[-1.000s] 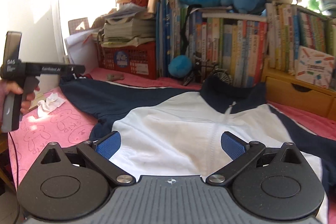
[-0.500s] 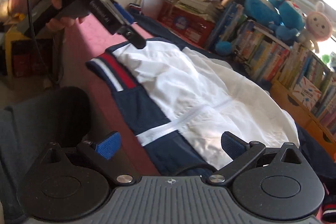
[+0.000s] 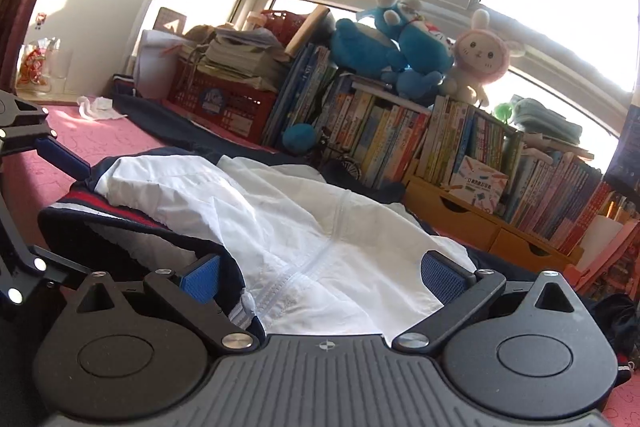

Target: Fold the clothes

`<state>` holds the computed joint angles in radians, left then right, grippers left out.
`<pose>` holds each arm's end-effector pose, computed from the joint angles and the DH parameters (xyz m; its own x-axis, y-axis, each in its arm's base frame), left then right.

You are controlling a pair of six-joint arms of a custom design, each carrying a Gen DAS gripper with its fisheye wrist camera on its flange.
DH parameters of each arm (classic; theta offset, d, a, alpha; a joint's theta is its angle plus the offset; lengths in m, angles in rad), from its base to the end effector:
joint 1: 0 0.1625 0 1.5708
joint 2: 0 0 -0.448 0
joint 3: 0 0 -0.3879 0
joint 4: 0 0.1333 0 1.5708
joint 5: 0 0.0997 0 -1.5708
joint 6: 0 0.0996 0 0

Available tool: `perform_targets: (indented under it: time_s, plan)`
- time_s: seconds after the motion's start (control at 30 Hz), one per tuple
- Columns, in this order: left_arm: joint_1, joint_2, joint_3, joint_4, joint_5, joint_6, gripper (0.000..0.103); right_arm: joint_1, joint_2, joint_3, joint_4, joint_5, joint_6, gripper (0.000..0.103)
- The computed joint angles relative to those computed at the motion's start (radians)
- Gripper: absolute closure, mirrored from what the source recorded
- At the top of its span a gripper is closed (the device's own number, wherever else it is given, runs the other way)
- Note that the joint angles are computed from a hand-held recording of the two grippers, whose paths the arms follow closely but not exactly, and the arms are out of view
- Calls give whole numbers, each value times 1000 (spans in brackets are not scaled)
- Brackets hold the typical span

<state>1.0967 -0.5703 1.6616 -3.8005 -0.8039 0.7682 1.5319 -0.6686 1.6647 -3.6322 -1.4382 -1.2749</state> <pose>-0.1226 -0.6822 0.1207 -0.5347 0.0923 -0.8400 0.7826 0.4292 -0.4509 0.1193 -0.7022 0.1540 -0.3081 -0.4853 0.8182 -0.9462 0.0674 -0.3164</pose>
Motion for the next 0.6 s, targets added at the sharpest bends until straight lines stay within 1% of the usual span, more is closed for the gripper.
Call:
perform_targets:
  time_s: [0.07,0.1,0.13,0.2,0.27,0.3,0.37,0.4,0.47,0.53,0.57,0.6]
  plan:
    - [7,50,-73,-103,32,12,0,-5,0,9,-12,0,-15,0]
    - [11,72,-110,-141,52,35,0,-9,0,17,-21,-1,-27,0]
    - [14,98,-153,-184,74,74,0,-13,1,32,-34,-5,-43,0]
    - [15,132,-210,-265,95,157,0,-22,6,62,-65,-21,-83,0]
    - [16,165,-268,-347,108,244,0,-30,40,69,-162,-47,-142,0]
    - [10,167,-277,-404,96,297,1,-34,62,69,-218,-58,-174,0]
    - [-5,164,-289,-526,68,435,1,-40,99,38,-337,-78,-186,0]
    - [-14,153,-282,-566,57,482,1,-43,117,16,-395,-89,-187,0]
    - [-34,116,-249,-629,35,552,0,-44,125,-32,-486,-130,-136,1]
    - [-55,75,-188,-643,16,594,0,-41,128,-92,-560,-186,-77,2]
    - [-66,58,-154,-644,10,615,0,-43,105,-87,-569,-194,-26,1]
    - [-77,41,-121,-645,5,637,0,-47,65,-57,-560,-187,42,1]
